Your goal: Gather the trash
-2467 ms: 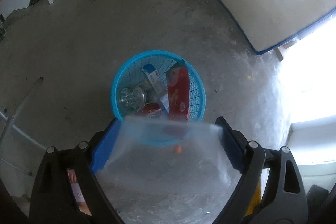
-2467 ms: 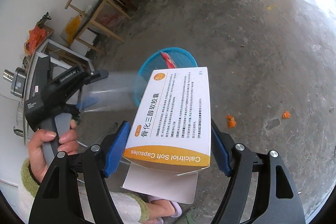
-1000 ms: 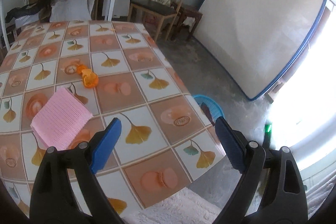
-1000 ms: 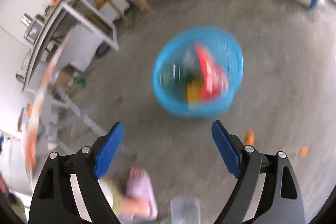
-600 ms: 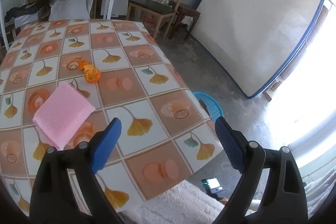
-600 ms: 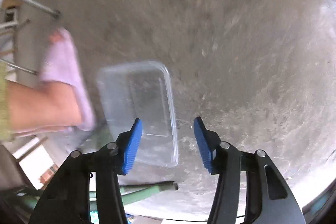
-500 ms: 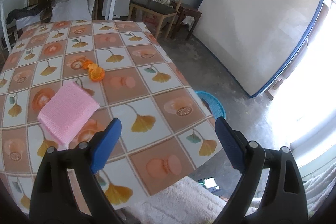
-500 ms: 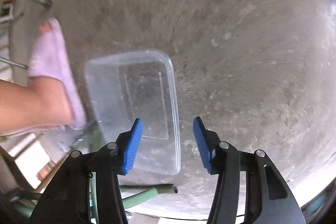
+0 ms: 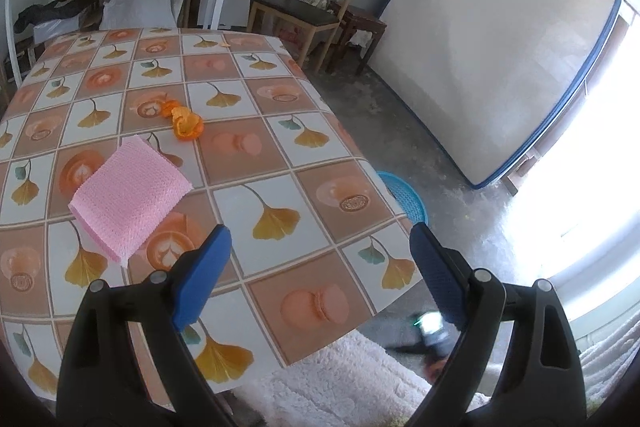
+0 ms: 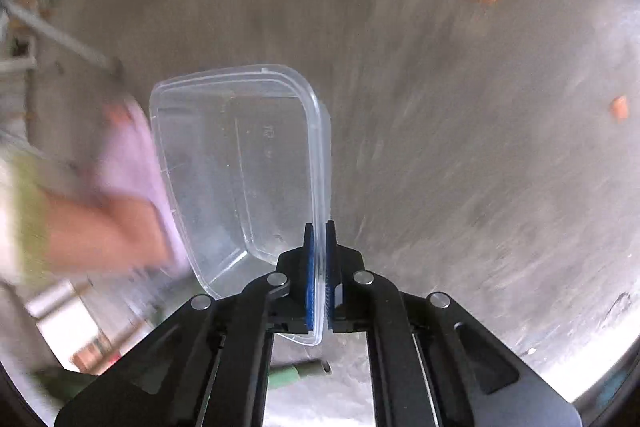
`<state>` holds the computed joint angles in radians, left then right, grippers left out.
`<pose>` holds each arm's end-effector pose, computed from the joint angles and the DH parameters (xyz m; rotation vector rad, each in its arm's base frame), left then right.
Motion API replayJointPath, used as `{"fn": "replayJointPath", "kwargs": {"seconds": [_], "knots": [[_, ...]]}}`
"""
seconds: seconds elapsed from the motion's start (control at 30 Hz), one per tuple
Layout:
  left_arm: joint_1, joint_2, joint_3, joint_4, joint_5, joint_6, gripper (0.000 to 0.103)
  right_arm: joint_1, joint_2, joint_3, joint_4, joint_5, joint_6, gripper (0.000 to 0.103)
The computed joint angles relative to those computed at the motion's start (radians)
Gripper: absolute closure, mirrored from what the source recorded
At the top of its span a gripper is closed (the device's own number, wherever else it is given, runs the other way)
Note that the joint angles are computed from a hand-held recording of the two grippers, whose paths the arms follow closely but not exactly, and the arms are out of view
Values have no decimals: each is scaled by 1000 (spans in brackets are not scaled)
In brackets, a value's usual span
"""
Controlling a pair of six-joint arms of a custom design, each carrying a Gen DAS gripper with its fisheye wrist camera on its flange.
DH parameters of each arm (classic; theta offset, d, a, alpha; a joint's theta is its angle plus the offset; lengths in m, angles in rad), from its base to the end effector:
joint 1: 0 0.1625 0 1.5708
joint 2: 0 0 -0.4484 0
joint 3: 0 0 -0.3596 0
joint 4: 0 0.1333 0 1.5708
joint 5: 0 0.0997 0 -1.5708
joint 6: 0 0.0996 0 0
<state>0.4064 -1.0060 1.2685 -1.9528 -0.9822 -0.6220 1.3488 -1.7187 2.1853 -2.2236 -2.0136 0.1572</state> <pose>-0.5649 -0.4484 0.3776 0.6923 2.6770 -0.7565 0.0070 -0.3806 0.3743 -0.5613 -2.6257 0.2309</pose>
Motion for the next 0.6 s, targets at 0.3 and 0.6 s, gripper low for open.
{"fn": "replayJointPath", "kwargs": {"seconds": [0.3,0.6], "knots": [[21,-15,36,-45,-32,-21,16,182,128,-468,-85,3,-22,99],[30,-54,63,-8,9,-75,16,88,402,-775,100,-107,58,98]]}}
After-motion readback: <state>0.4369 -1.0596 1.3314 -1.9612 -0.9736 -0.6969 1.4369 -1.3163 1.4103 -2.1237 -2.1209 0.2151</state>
